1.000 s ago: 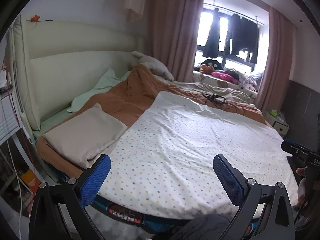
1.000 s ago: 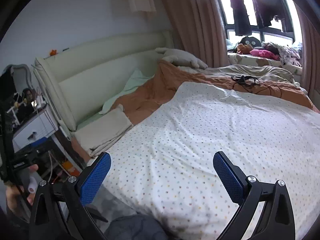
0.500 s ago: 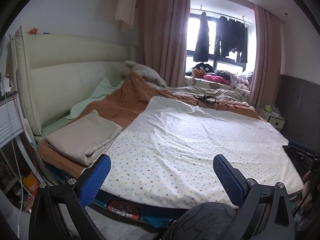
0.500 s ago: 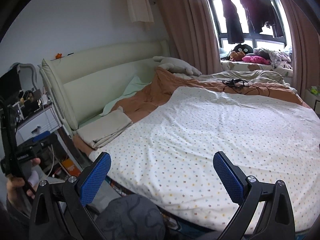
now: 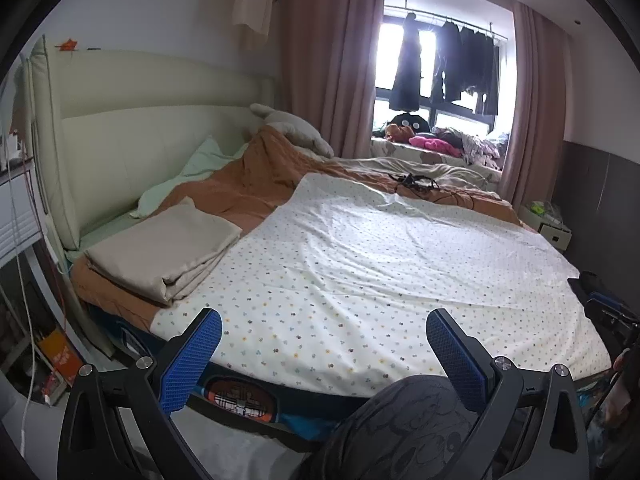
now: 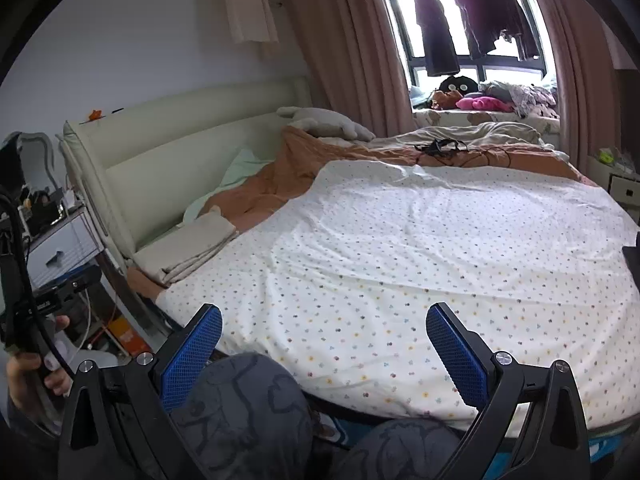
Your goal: Fold large clothes
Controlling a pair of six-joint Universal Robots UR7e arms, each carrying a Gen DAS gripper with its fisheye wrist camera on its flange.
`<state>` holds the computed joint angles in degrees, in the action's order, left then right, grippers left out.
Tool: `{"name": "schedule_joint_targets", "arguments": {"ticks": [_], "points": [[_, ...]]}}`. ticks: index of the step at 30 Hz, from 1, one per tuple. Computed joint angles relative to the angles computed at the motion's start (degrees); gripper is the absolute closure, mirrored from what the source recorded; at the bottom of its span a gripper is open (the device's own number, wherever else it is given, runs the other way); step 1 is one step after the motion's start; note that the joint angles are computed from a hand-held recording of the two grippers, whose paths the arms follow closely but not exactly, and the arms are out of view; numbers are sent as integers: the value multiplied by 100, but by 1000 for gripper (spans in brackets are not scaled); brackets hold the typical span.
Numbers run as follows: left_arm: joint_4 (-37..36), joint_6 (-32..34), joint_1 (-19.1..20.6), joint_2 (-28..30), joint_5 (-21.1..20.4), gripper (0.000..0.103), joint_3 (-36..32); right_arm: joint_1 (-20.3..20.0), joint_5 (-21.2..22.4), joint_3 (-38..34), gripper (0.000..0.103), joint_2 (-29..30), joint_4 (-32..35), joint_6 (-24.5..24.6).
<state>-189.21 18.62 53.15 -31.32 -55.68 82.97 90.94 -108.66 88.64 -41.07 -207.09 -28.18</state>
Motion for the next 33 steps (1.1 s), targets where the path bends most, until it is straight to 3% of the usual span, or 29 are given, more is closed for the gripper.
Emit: {"name": "schedule_joint_targets", "arguments": {"ticks": [33], "points": [[-283, 140, -106, -190, 45, 0, 305, 65, -55, 219, 1, -56, -281, 150]]}}
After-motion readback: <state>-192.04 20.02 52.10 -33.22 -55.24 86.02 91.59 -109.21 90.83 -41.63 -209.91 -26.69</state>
